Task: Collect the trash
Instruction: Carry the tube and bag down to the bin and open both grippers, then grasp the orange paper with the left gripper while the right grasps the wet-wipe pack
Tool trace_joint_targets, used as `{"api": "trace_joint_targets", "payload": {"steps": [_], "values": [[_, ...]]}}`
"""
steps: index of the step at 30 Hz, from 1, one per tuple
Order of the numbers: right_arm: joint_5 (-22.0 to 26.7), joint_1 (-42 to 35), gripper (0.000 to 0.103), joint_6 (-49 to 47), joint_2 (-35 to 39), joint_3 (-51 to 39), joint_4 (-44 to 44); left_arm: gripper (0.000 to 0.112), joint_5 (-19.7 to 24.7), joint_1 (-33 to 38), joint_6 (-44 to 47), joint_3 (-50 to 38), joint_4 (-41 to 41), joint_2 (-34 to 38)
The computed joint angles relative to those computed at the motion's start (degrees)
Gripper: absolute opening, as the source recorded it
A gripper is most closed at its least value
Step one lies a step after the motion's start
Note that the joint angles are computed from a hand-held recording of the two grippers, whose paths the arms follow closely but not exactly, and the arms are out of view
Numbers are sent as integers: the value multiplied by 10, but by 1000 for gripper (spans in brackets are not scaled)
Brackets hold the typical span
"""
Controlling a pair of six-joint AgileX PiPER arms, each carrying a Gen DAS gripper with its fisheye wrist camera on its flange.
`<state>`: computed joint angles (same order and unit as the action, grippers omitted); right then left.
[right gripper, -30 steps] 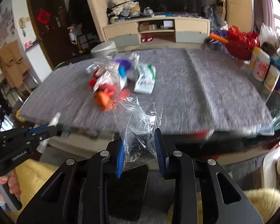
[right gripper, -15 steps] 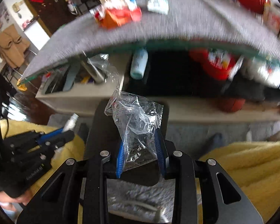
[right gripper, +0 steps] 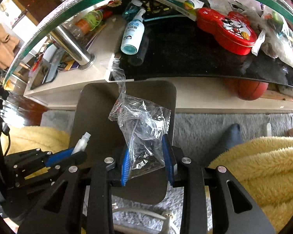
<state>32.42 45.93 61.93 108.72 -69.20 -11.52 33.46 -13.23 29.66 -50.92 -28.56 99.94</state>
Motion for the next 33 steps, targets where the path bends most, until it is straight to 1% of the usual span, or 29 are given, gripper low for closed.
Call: {"api": "trace_joint_targets", "payload": {"steps": [4,5,6,7,9,10,12,13,15,17,21,25,30,33], "values": [[-5,-1,46,-3,-2,1,0,13,0,-2,-5,-3,3,3],[-7,0,50,-1,-3,2,-2,17,0,-4,-8,-3,6,2],[-6,1,52,2,-3,0,-4,24,-2,-6,-10,-3,7,2],[-7,2,55,8,-5,1,-9,27,-5,-8,-13,-2,10,-1],[-7,2,57,13,-6,2,-12,36,-9,-7,-15,0,12,-4],[-8,1,57,16,-8,4,-12,38,-10,-6,-15,1,12,-4],[-10,-1,62,16,-11,6,-11,46,-12,-3,-16,2,10,-8],[-10,-1,67,15,-10,5,-9,47,-13,-2,-15,3,9,-10],[-11,-2,69,12,-11,5,-6,51,-15,-3,-19,4,13,-14],[-12,-1,73,13,-12,6,-8,53,-19,-4,-23,6,17,-19],[-14,-3,74,20,-20,9,-13,59,-21,-2,-28,7,22,-25],[-5,-2,74,38,-32,5,-32,61,-15,10,-27,6,20,-34],[36,-3,74,82,-67,-15,-101,69,-9,19,-48,-10,46,-60],[58,-11,74,97,-88,-36,-131,75,6,28,-59,-38,56,-76]]}}
